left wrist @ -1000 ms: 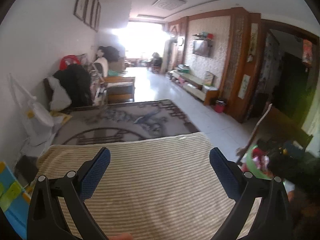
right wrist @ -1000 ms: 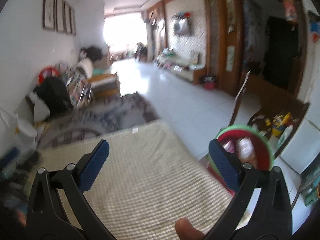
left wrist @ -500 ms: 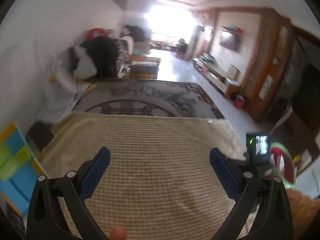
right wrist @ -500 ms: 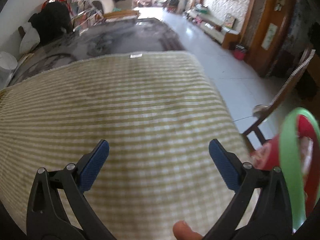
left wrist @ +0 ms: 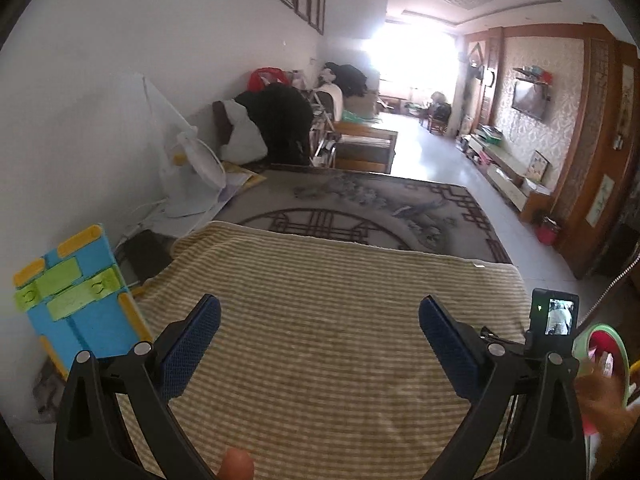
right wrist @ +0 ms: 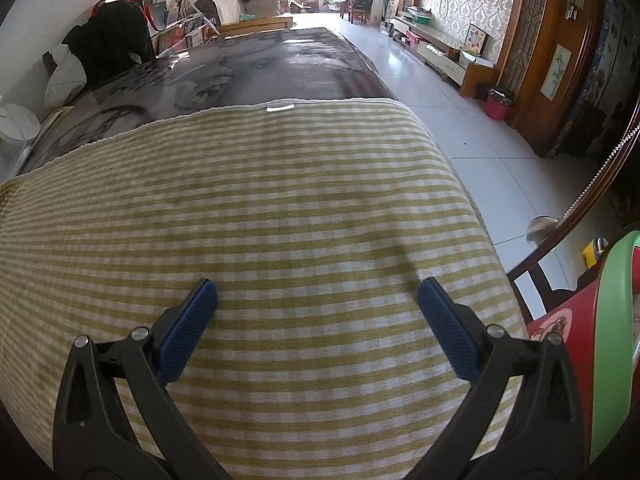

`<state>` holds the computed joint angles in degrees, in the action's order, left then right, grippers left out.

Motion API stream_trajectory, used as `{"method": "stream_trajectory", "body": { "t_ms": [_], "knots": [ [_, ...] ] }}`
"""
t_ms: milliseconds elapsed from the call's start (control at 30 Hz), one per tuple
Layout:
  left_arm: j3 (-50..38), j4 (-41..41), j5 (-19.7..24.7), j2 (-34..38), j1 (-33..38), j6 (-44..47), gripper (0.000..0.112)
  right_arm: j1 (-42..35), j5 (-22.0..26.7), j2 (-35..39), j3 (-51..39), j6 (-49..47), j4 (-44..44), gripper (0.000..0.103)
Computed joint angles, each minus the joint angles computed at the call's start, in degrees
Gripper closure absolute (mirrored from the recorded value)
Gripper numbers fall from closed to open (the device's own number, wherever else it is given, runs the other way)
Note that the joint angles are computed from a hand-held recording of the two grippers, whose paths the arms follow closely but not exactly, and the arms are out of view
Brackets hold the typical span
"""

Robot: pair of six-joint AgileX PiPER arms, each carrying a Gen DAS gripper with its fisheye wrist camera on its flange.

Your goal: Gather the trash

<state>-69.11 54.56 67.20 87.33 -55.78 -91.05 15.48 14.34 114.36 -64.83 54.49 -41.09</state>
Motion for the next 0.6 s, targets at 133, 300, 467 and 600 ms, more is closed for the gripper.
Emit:
{"method": "stream_trajectory", "body": {
  "t_ms": [133, 300, 467, 600],
  "knots": [
    [0.9, -0.2, -0.1, -0.7, -0.1, -2.7, 0.017, 0.0, 0.0, 0.0, 0.1, 0.0, 0.0, 0.004],
    [2.9, 0.4, 0.8, -2.4, -0.8, -3.9, 0.017, 0.0, 0.0, 0.0, 0.0, -0.1, 0.1, 0.004],
    [9.3, 2.2, -2.6, -9.5, 1.5, -1.1, 0.017, -0.1, 0.0, 0.1, -0.1, -0.3, 0.3, 0.004],
    [16.5, 3.1, -8.0, -19.3, 6.9, 3.1, 0.017, -0.1, -0.1, -0.1, 0.1, -0.2, 0.1, 0.004]
  ]
}}
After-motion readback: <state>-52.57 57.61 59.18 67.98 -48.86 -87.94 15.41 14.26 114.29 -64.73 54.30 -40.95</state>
